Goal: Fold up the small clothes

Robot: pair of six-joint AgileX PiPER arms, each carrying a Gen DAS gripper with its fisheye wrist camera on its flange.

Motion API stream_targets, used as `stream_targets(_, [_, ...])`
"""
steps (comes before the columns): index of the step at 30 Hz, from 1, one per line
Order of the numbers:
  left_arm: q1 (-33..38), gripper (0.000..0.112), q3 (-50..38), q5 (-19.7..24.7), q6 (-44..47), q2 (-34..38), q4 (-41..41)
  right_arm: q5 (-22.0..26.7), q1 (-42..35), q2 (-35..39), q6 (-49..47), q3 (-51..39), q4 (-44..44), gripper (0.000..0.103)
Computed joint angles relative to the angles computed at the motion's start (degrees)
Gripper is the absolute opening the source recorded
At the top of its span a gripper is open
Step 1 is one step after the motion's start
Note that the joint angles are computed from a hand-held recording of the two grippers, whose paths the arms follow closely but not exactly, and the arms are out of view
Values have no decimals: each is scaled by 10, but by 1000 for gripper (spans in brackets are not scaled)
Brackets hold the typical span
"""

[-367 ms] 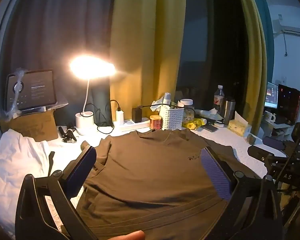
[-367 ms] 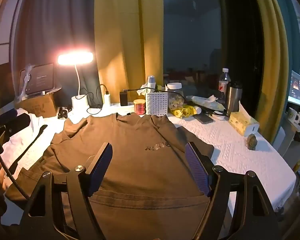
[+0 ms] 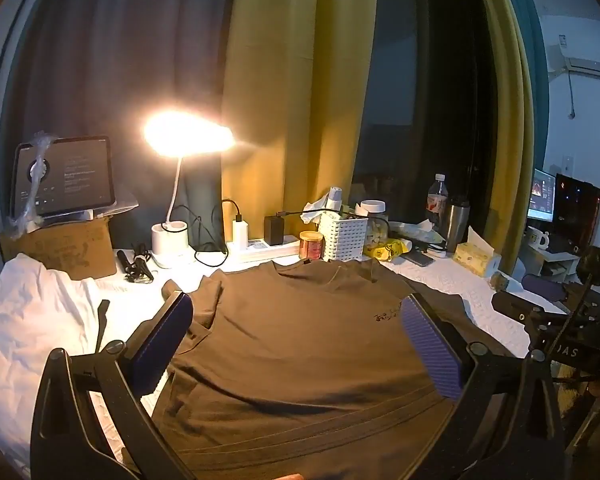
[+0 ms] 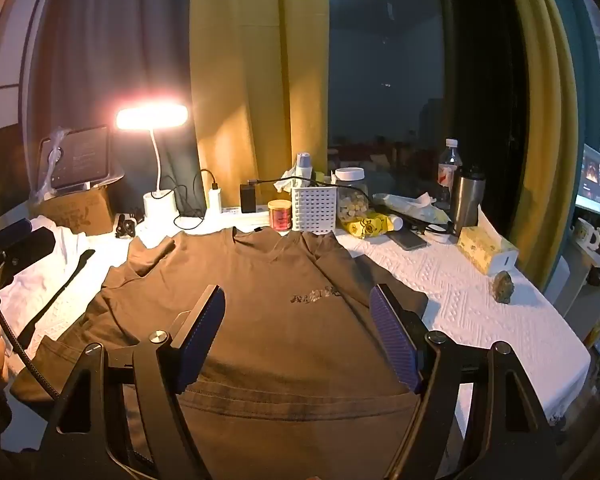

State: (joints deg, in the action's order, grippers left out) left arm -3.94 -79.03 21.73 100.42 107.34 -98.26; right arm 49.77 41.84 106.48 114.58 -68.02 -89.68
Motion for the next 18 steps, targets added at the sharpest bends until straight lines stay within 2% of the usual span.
stream_targets(3, [5, 102, -9, 6, -29, 3, 27, 0, 0, -1, -6, -3, 4, 78])
stream_targets(6, [-1, 102, 4, 1, 2, -4, -4, 0, 0, -1, -11, -5, 6, 78])
stream_targets(18, [4, 102, -3, 18, -18, -6, 13, -1, -2, -5, -23, -11, 11, 78])
